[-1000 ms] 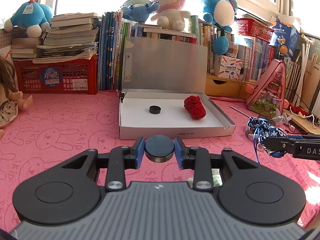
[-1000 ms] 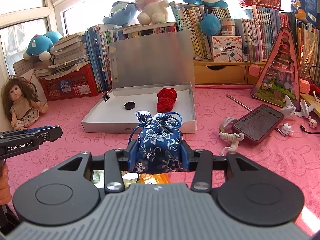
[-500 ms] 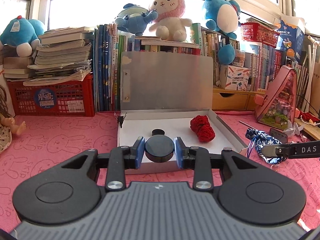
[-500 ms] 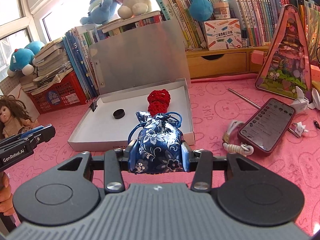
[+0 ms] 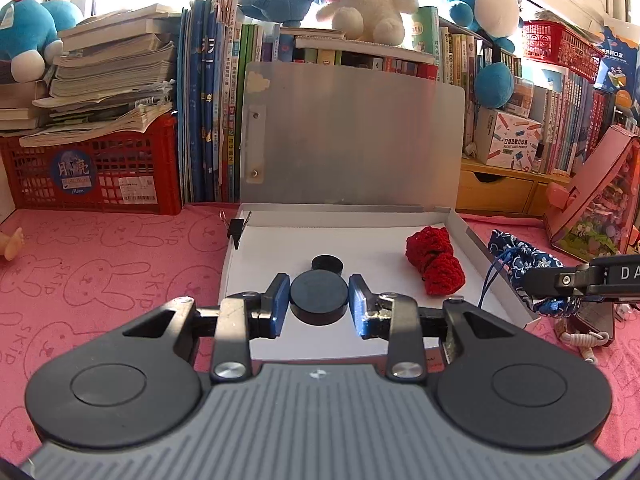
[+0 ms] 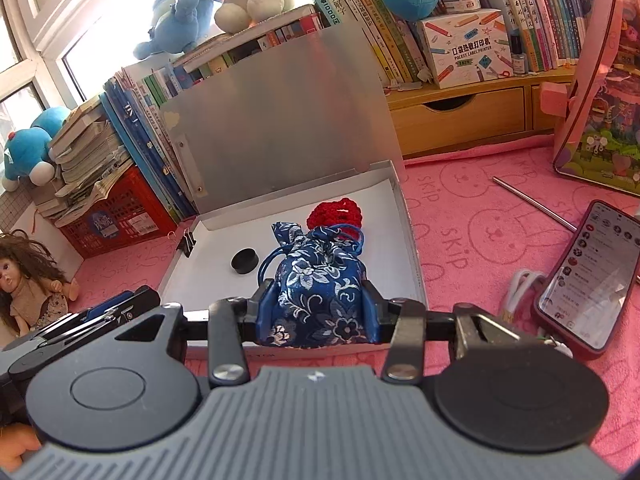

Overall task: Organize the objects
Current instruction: 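Carry the lid with left tool while right tool carries the pouch into the white box, then release the lid from left tool while right tool opens to drop the pouch in the box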

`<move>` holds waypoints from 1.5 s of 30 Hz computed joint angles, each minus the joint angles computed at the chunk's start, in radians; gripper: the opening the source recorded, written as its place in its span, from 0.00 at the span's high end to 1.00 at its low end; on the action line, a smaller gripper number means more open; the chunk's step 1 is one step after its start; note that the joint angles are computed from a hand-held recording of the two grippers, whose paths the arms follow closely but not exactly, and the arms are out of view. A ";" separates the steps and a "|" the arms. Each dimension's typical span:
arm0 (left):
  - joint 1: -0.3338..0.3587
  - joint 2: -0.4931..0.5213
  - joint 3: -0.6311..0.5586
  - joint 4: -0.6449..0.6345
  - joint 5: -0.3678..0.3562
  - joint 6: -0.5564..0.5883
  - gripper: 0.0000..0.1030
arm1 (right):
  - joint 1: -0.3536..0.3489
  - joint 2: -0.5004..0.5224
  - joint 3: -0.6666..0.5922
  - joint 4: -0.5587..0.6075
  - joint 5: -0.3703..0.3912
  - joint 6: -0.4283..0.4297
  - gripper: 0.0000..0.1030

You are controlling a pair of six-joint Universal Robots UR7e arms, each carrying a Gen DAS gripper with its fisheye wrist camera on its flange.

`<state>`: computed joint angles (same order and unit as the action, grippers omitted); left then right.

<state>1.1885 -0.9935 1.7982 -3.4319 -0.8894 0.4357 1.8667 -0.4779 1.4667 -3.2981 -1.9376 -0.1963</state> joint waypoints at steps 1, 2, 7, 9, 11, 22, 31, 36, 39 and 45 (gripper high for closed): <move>0.006 0.009 -0.017 0.007 0.002 -0.002 0.64 | -0.002 0.007 -0.017 0.016 0.008 0.009 0.54; 0.011 0.017 -0.035 0.019 0.005 -0.003 0.64 | -0.004 0.014 -0.032 0.025 0.014 0.017 0.54; 0.037 0.068 -0.131 0.048 0.023 0.022 0.64 | -0.024 0.049 -0.104 0.070 0.096 0.076 0.54; 0.047 0.087 -0.167 0.057 0.024 0.024 0.64 | -0.029 0.064 -0.131 0.089 0.118 0.085 0.54; 0.054 0.104 -0.198 0.073 0.025 0.016 0.64 | -0.028 0.086 -0.166 0.111 0.123 0.083 0.54; 0.086 0.183 -0.313 0.178 0.050 -0.066 0.64 | -0.012 0.201 -0.324 0.227 0.025 0.050 0.54; 0.099 0.203 -0.340 0.244 0.059 -0.076 0.64 | 0.006 0.245 -0.363 0.202 -0.093 -0.061 0.53; 0.106 0.207 -0.344 0.262 0.058 -0.089 0.64 | 0.005 0.248 -0.370 0.211 -0.095 -0.056 0.52; 0.102 0.211 -0.343 0.261 0.069 -0.075 0.64 | 0.004 0.248 -0.371 0.212 -0.092 -0.052 0.51; 0.103 0.183 -0.323 0.294 0.017 -0.138 0.38 | -0.006 0.228 -0.322 0.142 -0.026 -0.036 0.35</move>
<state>1.2916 -0.8102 1.4751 -3.1375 -0.8720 0.2976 1.8612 -0.2496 1.1447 -3.1558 -1.9637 -0.2319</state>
